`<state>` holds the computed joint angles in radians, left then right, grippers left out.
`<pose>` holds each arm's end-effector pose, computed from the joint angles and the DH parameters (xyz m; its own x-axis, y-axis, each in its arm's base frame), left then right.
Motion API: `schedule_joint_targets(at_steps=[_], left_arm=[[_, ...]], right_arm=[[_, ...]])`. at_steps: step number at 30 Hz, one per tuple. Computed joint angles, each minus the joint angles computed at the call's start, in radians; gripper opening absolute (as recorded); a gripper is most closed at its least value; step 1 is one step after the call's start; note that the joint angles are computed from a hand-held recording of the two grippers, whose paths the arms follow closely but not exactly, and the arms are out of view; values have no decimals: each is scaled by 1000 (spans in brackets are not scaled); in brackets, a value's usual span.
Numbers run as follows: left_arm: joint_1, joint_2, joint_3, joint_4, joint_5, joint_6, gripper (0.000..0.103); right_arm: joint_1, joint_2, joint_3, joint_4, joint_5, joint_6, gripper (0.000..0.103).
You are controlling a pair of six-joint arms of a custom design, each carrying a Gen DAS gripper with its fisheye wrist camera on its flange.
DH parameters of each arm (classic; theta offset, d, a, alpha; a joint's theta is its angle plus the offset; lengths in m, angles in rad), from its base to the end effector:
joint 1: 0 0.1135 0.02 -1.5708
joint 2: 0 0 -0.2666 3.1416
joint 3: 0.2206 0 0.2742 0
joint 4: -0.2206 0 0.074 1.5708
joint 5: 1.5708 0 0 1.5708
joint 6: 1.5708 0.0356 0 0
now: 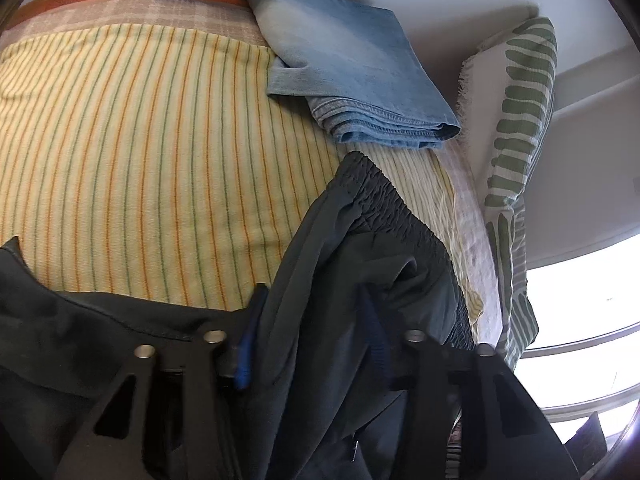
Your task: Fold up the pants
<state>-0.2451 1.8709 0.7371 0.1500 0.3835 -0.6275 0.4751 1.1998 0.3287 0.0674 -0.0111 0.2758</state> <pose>0.3127 -0.0920 0.0621 -0.9040 -0.3351 -0.2654 -0.1293 0.8062 -0.5774 0.1933 0.0999 0.1170 -0.7424 -0.0757 -0.6656 -0.2724 0.9419 0.1967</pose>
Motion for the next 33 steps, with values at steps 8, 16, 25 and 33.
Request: schedule_joint_targets(at_steps=[8,16,25,33], left_arm=[[-113,-151,-79,77,-49,24,5],[-361,-311,-168,71,-125,62,4],[-558,-115,-123,169,-198,40,4],[-585,-63,-96,184,-226,46,4]], right_arm=[[-52,27,2,32,-38,-3,69],[-225,124,74,92,-276,30,69],[-278,481,433,4,-502,42,69],[-260,695,595,-130,-340,-82,69]])
